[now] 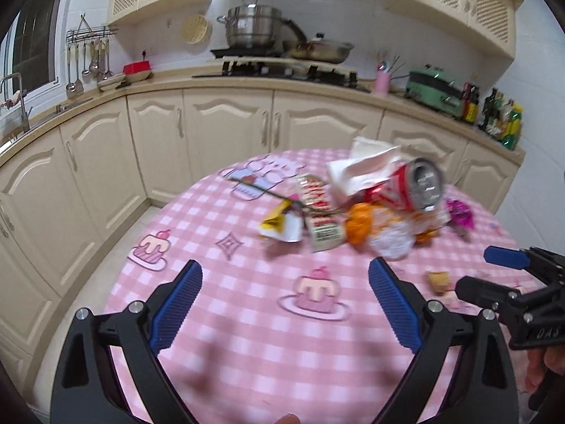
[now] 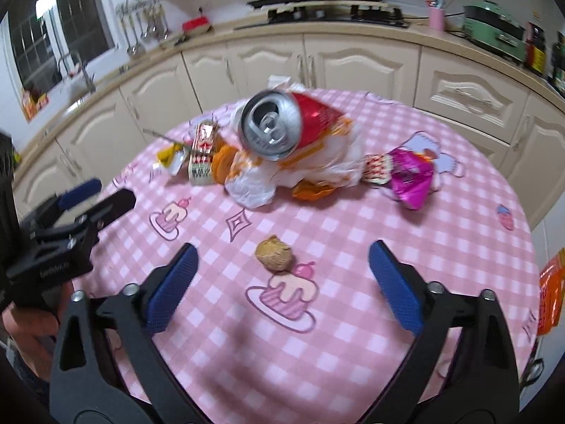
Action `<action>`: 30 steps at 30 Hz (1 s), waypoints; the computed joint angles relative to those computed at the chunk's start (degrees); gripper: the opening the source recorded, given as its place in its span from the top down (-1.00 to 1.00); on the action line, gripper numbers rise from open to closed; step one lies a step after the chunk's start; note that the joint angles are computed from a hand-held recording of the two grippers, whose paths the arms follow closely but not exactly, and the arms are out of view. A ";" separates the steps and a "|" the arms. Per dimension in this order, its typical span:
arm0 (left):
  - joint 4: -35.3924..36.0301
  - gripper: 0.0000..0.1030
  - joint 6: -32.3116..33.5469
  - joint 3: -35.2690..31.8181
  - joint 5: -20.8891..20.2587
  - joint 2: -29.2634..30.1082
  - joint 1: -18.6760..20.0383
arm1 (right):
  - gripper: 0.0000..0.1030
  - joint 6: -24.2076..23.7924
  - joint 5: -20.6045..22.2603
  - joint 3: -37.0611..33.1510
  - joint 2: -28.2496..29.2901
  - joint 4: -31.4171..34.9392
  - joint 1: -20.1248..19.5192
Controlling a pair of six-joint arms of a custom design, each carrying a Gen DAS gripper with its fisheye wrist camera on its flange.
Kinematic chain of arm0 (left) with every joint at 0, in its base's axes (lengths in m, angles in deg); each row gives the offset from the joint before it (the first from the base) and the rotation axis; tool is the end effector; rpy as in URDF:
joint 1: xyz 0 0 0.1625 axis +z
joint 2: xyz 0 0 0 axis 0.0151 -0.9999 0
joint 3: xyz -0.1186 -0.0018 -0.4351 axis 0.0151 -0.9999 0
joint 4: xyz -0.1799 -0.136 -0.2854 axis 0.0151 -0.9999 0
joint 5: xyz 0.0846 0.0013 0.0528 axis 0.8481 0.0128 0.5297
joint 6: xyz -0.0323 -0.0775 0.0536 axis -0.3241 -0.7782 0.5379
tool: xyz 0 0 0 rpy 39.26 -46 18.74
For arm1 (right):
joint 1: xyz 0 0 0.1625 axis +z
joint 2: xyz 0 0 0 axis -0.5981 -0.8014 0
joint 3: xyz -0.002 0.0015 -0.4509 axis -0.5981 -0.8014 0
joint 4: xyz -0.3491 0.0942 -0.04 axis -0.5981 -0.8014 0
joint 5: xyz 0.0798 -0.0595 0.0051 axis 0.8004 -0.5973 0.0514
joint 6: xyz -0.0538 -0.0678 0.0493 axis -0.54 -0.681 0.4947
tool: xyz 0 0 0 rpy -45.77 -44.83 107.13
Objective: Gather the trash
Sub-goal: 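Grasp the yellow and pink wrappers with the left tool while the right tool grasps the walnut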
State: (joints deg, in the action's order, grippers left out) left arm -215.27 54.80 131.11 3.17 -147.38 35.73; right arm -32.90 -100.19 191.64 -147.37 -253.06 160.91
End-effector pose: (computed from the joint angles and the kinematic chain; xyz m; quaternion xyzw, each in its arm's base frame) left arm -0.2764 -0.4713 0.3479 0.2123 0.8562 -0.3774 0.2819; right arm 0.3814 -0.4382 0.2550 0.2003 -0.8973 0.2975 0.2573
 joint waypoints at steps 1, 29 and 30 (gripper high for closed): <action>0.93 -0.81 -0.48 -0.68 -0.76 0.18 0.48 | -0.54 -0.11 0.20 -0.38 0.54 0.38 -0.19; 11.45 0.47 6.66 -16.47 -11.54 8.73 9.85 | 0.58 -0.89 2.98 -1.40 2.99 -0.58 -1.41; 11.35 0.49 6.28 -15.91 -11.42 8.30 9.61 | 0.58 -0.78 3.03 -1.08 2.71 -0.87 -1.36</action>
State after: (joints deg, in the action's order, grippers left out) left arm -203.92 61.08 115.21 -8.25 -139.08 45.34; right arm -33.68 -97.16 190.56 -144.66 -253.94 159.54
